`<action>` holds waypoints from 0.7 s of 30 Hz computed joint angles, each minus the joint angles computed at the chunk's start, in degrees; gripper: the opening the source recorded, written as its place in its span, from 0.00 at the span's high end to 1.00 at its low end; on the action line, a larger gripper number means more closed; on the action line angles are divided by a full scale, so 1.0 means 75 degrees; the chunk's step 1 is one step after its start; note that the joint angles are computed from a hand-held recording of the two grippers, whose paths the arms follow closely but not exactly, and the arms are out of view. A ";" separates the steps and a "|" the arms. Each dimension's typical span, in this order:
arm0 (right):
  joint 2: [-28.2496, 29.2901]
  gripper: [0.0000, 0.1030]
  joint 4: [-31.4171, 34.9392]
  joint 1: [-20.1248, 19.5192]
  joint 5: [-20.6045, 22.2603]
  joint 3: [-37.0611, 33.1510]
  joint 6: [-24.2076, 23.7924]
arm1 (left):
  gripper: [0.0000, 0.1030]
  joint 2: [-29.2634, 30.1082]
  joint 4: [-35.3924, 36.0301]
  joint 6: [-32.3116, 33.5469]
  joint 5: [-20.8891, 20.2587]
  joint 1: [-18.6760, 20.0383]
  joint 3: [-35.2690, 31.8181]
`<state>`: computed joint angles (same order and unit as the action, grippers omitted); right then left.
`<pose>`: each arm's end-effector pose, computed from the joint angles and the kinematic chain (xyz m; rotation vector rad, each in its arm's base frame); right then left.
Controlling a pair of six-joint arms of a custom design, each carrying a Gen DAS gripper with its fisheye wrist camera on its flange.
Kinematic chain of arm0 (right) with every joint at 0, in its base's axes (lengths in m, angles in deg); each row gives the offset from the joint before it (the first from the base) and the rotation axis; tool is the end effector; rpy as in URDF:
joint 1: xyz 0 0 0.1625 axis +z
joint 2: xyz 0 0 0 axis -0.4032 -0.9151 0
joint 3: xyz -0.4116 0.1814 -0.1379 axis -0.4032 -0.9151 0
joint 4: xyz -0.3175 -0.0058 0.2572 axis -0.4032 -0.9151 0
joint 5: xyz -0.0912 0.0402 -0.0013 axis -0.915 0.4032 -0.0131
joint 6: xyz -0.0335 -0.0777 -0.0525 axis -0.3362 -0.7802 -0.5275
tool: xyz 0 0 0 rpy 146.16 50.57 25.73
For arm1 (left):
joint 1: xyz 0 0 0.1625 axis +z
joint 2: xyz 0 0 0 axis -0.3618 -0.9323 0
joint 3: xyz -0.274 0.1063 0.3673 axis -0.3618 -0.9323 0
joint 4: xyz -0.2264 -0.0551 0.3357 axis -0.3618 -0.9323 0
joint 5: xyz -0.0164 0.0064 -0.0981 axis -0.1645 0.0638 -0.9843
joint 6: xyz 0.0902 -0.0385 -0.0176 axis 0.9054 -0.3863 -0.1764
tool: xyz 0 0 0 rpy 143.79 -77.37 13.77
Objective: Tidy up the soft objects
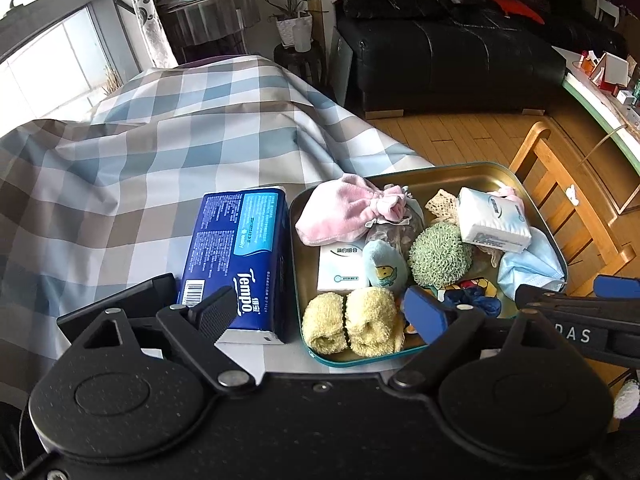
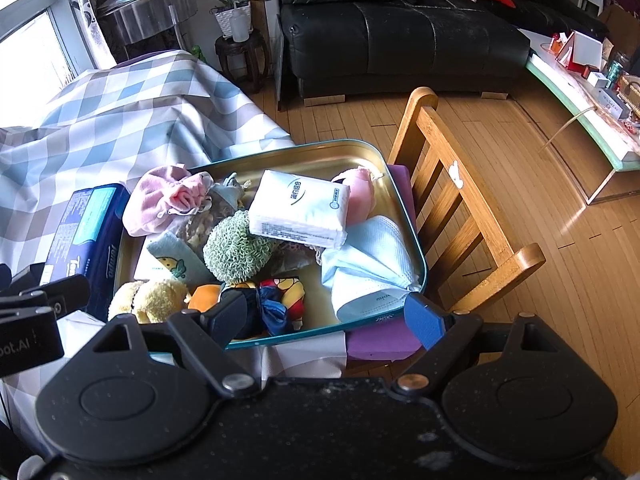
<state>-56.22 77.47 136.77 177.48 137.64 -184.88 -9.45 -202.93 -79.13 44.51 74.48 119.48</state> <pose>0.2767 -0.5215 0.1257 -0.1303 -2.2360 0.7942 -0.1895 -0.5975 0.2341 0.7094 2.2653 -0.5492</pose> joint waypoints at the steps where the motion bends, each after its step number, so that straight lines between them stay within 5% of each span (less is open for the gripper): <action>1: 0.0012 0.16 0.0018 -0.0001 0.0009 -0.0010 0.0016 | 0.15 -0.0005 0.0020 -0.0006 -0.0006 0.0001 -0.0001; 21: 0.0302 0.15 0.0388 -0.0013 0.0055 -0.0304 0.0093 | 0.15 -0.0015 0.0225 -0.0220 -0.0100 0.0211 -0.0154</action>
<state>-53.95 80.38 136.68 177.89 135.36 -184.19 -9.57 -201.24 -80.79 43.76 76.07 118.32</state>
